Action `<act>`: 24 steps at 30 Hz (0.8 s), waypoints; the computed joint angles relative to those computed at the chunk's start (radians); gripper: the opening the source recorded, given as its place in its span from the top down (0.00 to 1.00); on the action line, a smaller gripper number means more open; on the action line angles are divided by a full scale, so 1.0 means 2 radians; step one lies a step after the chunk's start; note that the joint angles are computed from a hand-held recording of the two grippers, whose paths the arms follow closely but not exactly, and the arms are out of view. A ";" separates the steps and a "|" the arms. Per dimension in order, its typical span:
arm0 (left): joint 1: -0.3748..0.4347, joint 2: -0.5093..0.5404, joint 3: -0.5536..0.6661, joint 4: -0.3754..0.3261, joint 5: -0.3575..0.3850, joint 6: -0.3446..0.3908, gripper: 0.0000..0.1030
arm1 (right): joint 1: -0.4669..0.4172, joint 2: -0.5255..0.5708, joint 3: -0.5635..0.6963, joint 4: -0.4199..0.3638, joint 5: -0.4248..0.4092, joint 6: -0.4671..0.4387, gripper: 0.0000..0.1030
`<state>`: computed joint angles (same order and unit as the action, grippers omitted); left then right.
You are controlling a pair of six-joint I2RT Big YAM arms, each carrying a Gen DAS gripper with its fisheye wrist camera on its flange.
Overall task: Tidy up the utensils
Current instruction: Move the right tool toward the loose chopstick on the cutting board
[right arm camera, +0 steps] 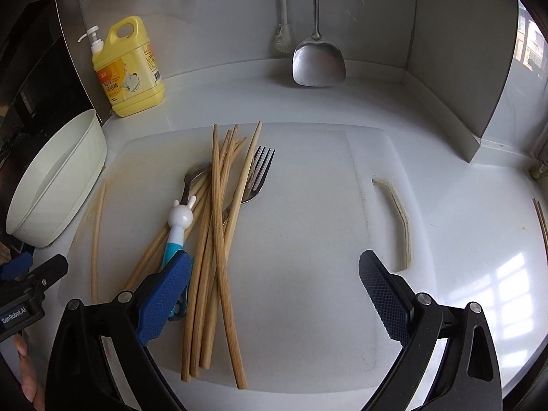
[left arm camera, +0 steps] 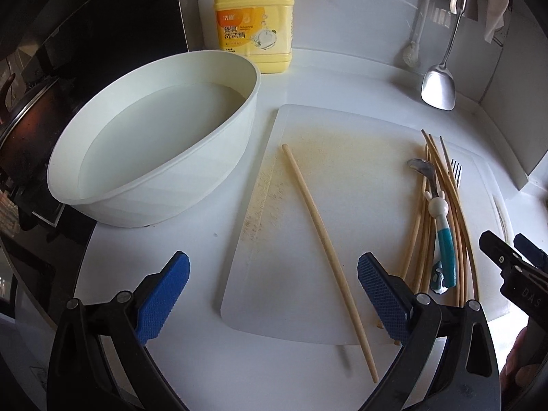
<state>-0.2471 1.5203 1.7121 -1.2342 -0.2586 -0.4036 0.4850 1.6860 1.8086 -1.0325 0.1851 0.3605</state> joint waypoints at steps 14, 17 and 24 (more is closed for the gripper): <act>0.001 -0.001 -0.044 0.058 0.003 -0.027 0.06 | -0.003 0.024 0.006 0.031 0.017 -0.031 0.09; 0.003 0.003 -0.044 0.057 0.007 -0.027 0.06 | -0.002 0.029 0.011 0.027 0.022 -0.035 0.09; 0.002 0.006 -0.046 0.062 0.007 -0.027 0.06 | -0.010 0.026 0.002 0.034 0.024 -0.034 0.09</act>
